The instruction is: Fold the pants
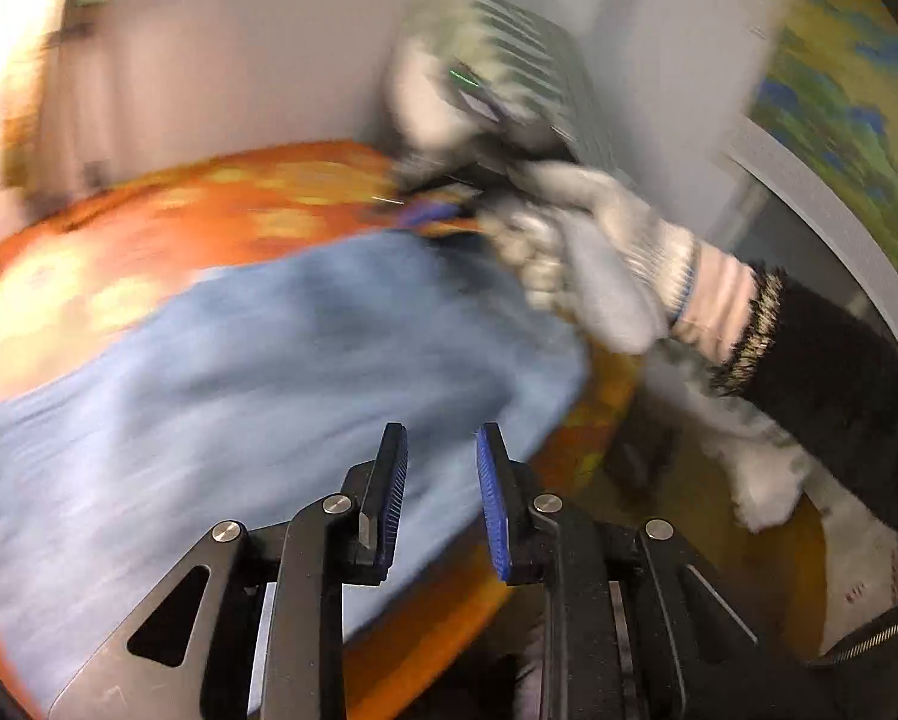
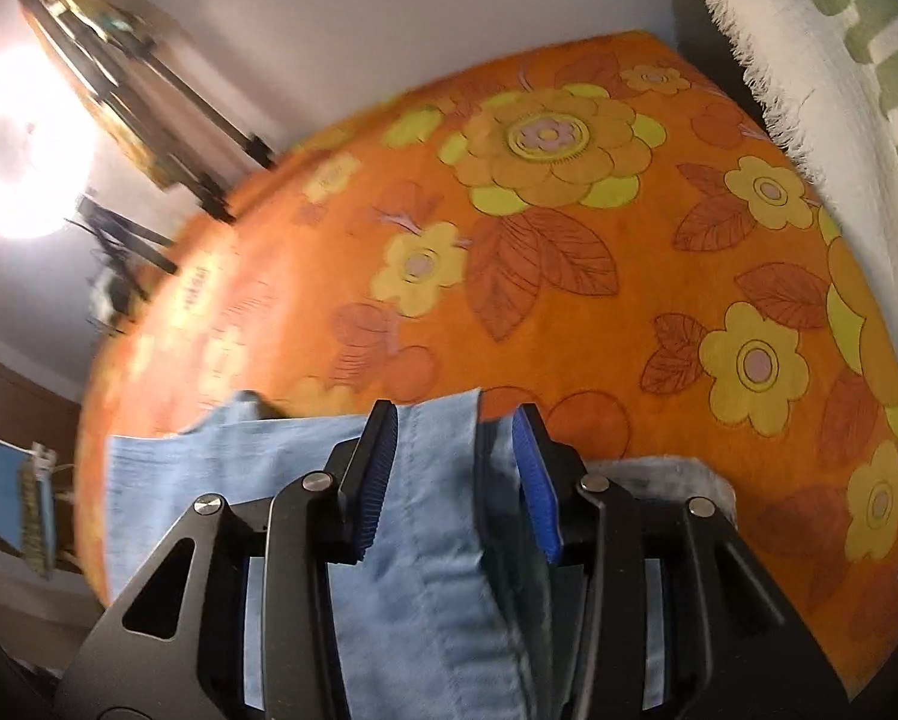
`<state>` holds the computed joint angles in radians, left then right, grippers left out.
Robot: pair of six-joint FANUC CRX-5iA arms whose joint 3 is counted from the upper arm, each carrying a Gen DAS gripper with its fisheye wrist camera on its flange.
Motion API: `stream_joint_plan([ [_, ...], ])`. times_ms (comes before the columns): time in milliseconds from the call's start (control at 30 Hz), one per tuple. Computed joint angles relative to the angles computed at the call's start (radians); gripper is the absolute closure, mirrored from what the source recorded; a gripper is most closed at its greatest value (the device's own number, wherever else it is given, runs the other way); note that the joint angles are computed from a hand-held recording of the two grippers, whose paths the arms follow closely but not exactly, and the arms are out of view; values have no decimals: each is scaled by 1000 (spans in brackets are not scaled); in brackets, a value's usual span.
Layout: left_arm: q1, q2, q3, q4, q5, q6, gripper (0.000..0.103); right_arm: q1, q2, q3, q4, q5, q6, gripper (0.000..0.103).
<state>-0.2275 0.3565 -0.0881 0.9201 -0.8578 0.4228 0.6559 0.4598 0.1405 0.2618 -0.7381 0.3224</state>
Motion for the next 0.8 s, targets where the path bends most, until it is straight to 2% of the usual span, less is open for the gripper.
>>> stream_joint_plan([
  [133,106,-62,-54,-64,62,82,81,-28,21,26,-106,17,62,58],
  [233,169,-78,-68,-102,87,155,81,-29,26,22,-94,26,46,61],
  [267,183,-83,-76,-104,95,171,81,-29,22,13,-91,46,44,79],
  [300,192,-91,-84,-107,107,181,81,-28,22,14,-96,55,54,91],
  [433,202,-99,-119,-61,156,162,81,12,17,1,38,15,28,98],
  [500,198,-99,-127,-50,176,148,81,22,-13,-59,146,28,-79,103],
  [533,198,-99,-128,-48,177,141,81,20,-32,-97,202,31,-165,103],
  [600,202,-97,-124,-51,173,133,81,5,-59,-144,226,55,-238,103],
  [700,202,-97,-123,-51,177,126,81,-13,-98,-197,185,138,-254,102],
  [733,205,-96,-122,-48,173,127,81,-15,-105,-201,153,160,-225,98],
  [767,206,-95,-122,-51,176,132,81,-18,-101,-182,87,173,-157,84],
  [800,207,-95,-122,-53,177,135,81,-20,-100,-175,48,193,-112,62],
])
